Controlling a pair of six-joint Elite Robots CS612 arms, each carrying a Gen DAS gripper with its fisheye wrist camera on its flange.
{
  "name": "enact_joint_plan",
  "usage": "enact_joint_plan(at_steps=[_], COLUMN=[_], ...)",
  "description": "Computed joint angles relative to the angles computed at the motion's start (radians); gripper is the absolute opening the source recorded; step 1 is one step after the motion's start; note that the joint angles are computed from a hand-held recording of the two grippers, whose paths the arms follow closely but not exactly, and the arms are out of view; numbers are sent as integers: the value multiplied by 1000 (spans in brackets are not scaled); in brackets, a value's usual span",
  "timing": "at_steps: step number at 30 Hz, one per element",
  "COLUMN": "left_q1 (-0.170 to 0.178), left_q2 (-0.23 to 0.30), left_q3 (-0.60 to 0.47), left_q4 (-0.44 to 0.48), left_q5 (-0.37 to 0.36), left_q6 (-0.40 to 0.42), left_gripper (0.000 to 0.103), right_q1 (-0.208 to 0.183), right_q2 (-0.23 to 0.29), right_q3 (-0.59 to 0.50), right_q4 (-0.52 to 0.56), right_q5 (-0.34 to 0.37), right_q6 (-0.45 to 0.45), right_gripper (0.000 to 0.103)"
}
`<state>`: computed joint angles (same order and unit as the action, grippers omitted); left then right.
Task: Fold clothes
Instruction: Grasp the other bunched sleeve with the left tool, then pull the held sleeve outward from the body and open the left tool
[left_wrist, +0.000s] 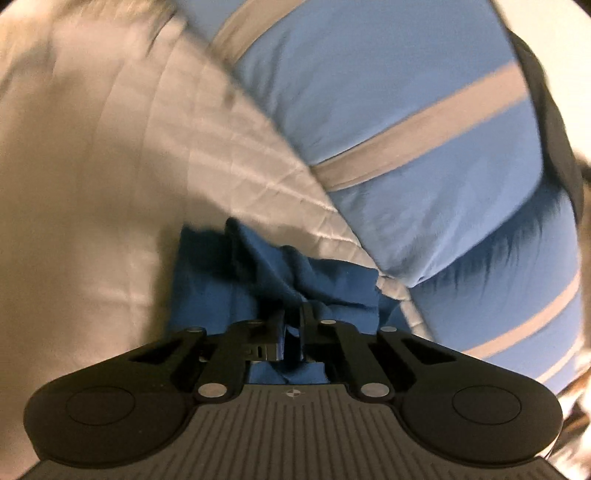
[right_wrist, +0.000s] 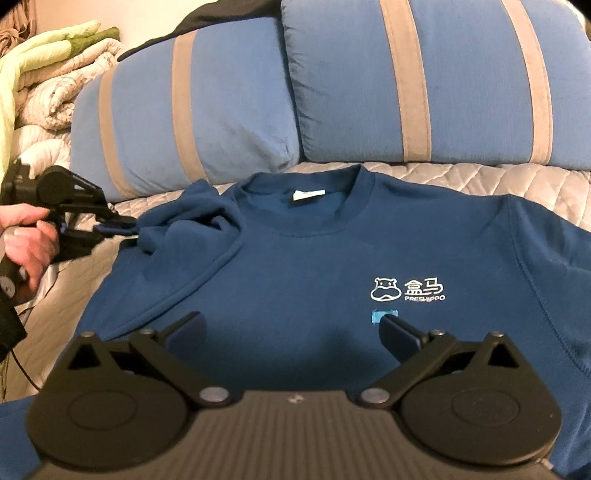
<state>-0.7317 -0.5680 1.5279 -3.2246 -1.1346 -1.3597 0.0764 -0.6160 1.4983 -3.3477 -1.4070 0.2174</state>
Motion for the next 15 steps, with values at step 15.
enact_joint_plan(at_steps=[15], left_q1=[-105], left_q2=[-90], left_q3=[81], left_q4=[266], left_q5=[403], left_q6=[583], left_gripper=[7], right_q1=[-8], right_q2=[-3], right_q3=[6], right_q4=[12], right_q5=[40], right_q6=[29], right_gripper=[103])
